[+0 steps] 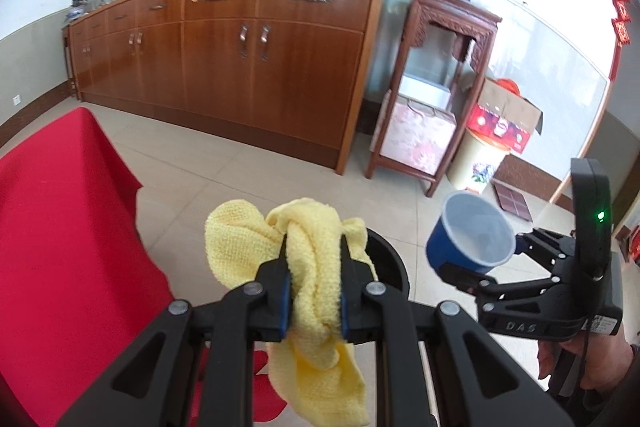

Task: Collect trash
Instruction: 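Carry the yellow cloth and blue bowl over the black bucket, then open both tools to drop the cloth and bowl into the bucket, then move both open tools back to the table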

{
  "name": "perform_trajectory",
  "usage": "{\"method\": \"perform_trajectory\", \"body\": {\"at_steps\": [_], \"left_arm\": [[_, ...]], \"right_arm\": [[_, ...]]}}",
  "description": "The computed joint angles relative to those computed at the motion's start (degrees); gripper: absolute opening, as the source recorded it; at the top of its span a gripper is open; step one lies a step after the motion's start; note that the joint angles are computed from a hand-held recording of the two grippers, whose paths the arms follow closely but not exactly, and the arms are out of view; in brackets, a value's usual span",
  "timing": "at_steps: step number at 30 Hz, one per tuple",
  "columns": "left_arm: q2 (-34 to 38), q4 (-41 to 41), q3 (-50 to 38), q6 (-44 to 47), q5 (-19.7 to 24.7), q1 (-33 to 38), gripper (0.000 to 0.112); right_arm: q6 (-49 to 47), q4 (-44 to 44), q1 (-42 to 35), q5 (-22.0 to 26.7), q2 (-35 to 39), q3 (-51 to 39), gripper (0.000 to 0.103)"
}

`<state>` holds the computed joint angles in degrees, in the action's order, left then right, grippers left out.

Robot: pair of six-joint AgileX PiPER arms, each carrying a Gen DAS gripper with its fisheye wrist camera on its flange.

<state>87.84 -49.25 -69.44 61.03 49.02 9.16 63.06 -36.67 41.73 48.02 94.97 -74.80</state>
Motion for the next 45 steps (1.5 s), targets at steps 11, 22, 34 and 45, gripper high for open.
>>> {"method": "perform_trajectory", "body": {"at_steps": [11, 22, 34, 45], "left_arm": [[11.05, 2.61, -2.65, -3.02, -5.42, -9.59, 0.019], [12.47, 4.8, 3.7, -2.9, -24.63, -14.91, 0.098], [5.66, 18.64, 6.04, -17.15, -24.98, -14.6, 0.102], [-3.31, 17.37, 10.55, -16.07, -22.91, -10.29, 0.103]], "right_arm": [[-19.6, 9.63, -10.73, -13.27, 8.88, 2.63, 0.077], [-39.7, 21.21, -18.98, -17.01, 23.49, -2.5, 0.103], [-18.97, 9.44, -18.41, -14.67, 13.2, 5.87, 0.103], [-1.49, -1.31, -9.55, -6.54, 0.57, 8.62, 0.103]]}}
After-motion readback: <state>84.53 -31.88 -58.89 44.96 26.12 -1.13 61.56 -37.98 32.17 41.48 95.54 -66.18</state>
